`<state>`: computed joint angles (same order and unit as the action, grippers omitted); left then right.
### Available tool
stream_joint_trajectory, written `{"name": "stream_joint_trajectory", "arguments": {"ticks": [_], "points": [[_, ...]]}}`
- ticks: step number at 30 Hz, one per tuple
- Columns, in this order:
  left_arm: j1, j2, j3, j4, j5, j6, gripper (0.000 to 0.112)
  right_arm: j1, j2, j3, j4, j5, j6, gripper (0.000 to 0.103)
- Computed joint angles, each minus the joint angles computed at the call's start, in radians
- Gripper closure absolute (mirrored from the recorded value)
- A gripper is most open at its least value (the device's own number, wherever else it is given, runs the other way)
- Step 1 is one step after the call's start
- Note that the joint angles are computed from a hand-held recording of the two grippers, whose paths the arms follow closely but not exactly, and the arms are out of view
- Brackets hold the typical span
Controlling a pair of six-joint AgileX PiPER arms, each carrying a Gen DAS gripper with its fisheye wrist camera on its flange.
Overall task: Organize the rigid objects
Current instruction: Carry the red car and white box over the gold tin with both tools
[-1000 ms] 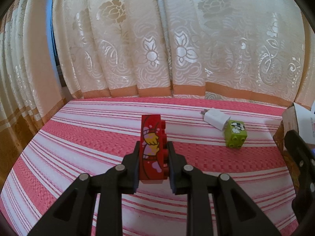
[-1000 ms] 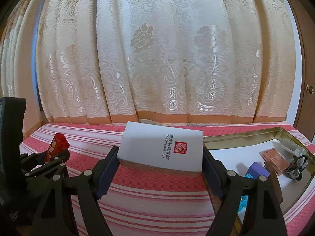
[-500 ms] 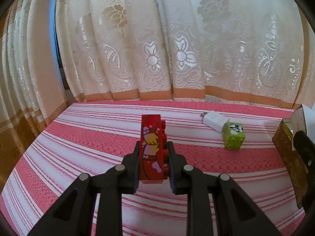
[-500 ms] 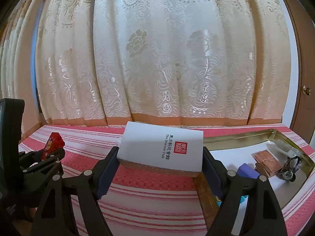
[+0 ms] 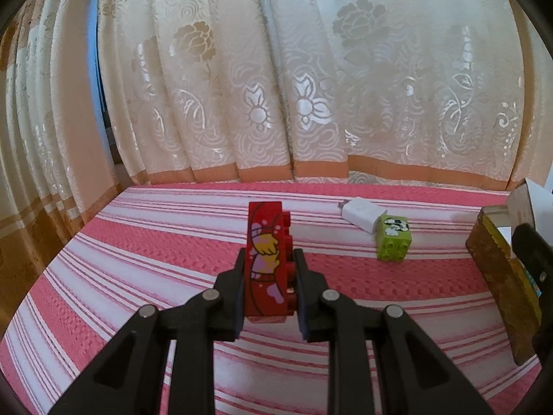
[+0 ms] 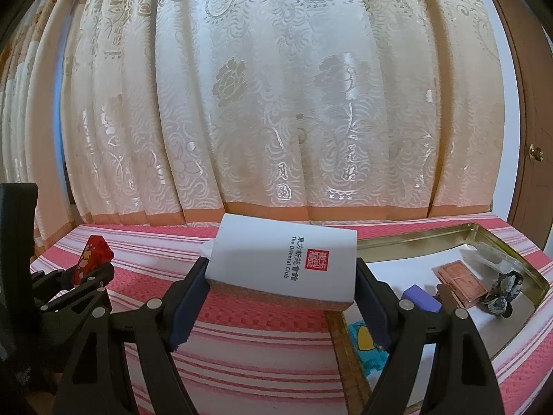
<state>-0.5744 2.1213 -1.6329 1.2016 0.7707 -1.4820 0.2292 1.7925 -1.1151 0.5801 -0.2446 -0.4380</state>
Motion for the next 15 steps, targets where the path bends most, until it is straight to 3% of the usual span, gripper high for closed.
{"name": "stream_joint_trajectory", "arguments": {"ticks": [15], "points": [[-0.064, 0.014, -0.016, 0.028, 0.043, -0.042, 0.09, -0.045, -0.042, 0.051, -0.165, -0.011, 0.155, 0.022]]}}
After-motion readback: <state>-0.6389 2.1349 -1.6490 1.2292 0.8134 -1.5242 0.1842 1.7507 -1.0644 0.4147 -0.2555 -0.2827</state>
